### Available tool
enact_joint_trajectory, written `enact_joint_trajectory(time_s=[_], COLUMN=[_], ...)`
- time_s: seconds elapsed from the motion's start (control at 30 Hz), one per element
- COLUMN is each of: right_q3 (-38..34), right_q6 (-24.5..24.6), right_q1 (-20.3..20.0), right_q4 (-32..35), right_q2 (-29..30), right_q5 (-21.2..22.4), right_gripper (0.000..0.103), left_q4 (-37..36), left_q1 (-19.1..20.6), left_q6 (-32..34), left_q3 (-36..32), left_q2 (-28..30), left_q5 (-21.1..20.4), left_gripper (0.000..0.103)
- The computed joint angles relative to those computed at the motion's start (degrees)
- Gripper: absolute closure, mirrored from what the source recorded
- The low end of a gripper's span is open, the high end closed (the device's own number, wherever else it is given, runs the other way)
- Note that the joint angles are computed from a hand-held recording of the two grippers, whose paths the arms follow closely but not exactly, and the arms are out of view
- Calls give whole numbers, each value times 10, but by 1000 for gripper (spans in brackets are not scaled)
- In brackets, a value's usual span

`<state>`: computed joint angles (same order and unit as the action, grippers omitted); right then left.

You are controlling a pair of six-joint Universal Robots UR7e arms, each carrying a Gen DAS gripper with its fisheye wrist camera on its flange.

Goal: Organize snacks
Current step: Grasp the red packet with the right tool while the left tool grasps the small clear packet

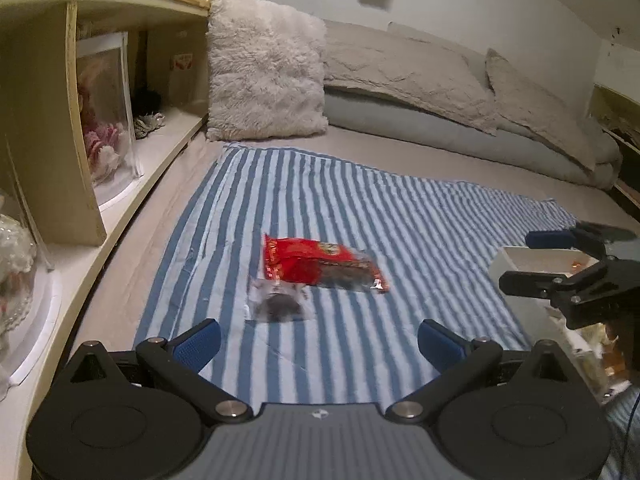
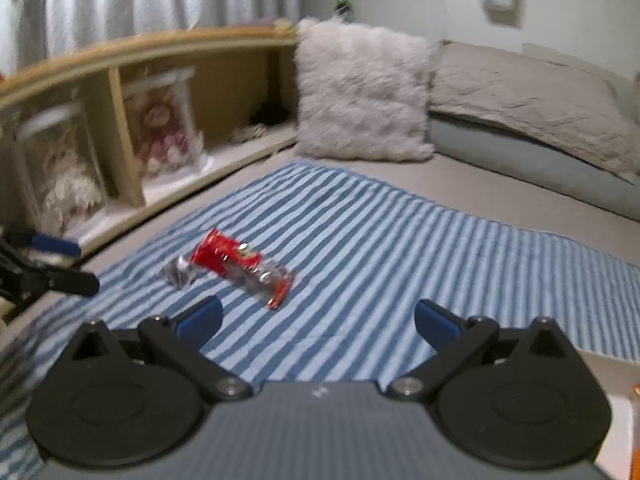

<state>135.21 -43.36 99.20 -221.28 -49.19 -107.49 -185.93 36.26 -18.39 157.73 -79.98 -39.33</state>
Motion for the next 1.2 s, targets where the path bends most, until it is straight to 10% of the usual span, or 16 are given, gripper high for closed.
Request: enact_joint_trajectory(time_s=[0.2,0.57,0.9,1.2], right_q3=[-82,-216,-280,-262], right_q6=[-73,-263,-261,-161], right_q1=[8,15,17,26], right_q4=[98,221,322,330], right_q2=[32,109,141,133], right_q5=[-18,-41,-43,-58], right_gripper=[2,26,30,58], left_q4=[-175,-198,-211,-167], left_q1=[70,155,173,165], left_q6=[100,141,131,82], left_q3=[-26,-102,-116,-110], left_q2=[105,183,191,163], left_q5=[-37,-66,-59,-78], left_gripper=[17,33,50,68])
